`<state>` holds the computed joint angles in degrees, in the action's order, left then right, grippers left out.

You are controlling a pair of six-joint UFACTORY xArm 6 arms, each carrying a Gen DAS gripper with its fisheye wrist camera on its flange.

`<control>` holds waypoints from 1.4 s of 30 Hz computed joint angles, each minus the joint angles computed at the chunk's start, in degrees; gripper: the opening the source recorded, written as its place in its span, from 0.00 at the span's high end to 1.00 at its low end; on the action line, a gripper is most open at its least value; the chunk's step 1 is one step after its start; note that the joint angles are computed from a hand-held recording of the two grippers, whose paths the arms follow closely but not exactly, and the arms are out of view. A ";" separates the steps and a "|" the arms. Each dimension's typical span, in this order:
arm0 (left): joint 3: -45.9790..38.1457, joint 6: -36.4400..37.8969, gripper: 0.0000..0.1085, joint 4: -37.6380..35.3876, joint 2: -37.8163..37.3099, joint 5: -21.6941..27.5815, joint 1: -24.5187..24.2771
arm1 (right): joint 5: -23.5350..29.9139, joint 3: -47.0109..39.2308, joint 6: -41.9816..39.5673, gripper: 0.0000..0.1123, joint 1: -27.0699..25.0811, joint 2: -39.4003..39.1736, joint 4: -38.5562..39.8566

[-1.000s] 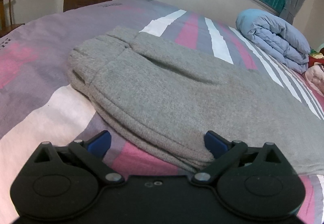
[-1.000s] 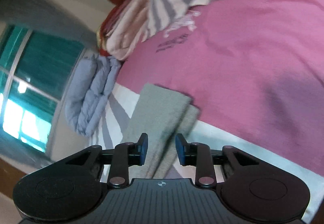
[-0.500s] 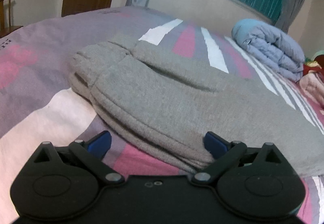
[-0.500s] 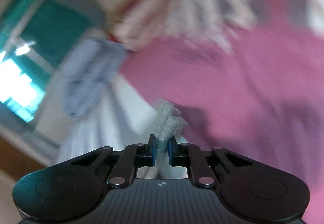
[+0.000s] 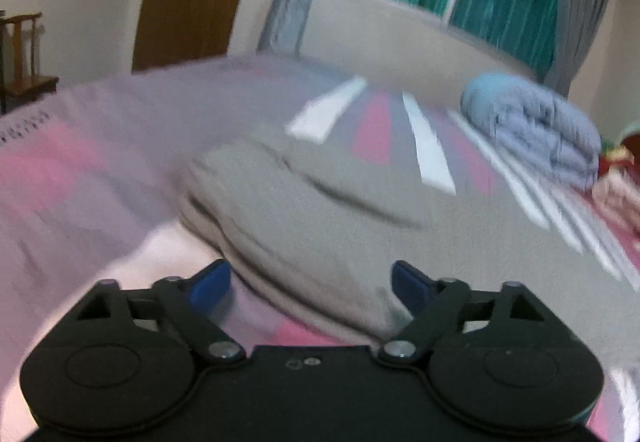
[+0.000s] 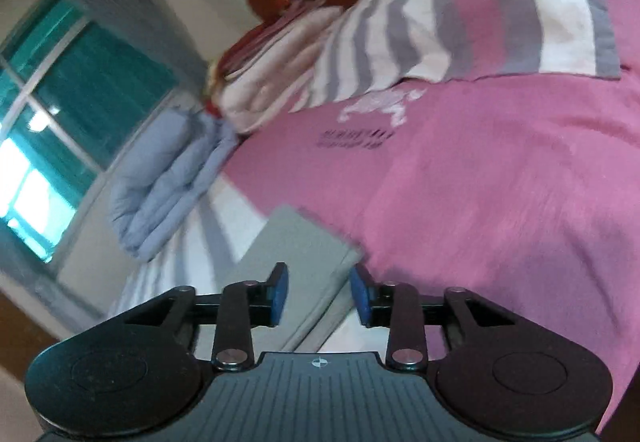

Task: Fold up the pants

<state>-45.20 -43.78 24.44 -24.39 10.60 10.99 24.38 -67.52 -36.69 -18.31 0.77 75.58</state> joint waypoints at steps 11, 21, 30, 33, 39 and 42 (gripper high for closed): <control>-9.09 17.05 0.70 -23.52 8.42 3.39 2.75 | -1.08 4.69 7.63 0.65 4.43 -4.91 -4.54; -12.68 18.16 0.83 -21.03 10.46 1.67 4.04 | -2.40 5.74 10.01 0.64 4.08 -6.33 -7.74; -10.61 21.80 0.81 -24.24 11.39 3.68 3.99 | 2.93 -1.12 13.27 0.53 1.82 0.25 -2.91; -11.00 22.92 0.80 -24.61 11.22 4.73 4.10 | 4.23 -4.01 16.77 0.53 1.86 3.72 -4.18; -11.69 24.98 0.80 -25.69 11.33 5.96 4.27 | 3.53 -7.16 23.12 0.97 2.73 7.42 -12.87; -12.06 27.32 0.80 -27.72 11.33 6.18 4.41 | 1.95 -6.09 16.30 0.97 3.05 5.38 -8.04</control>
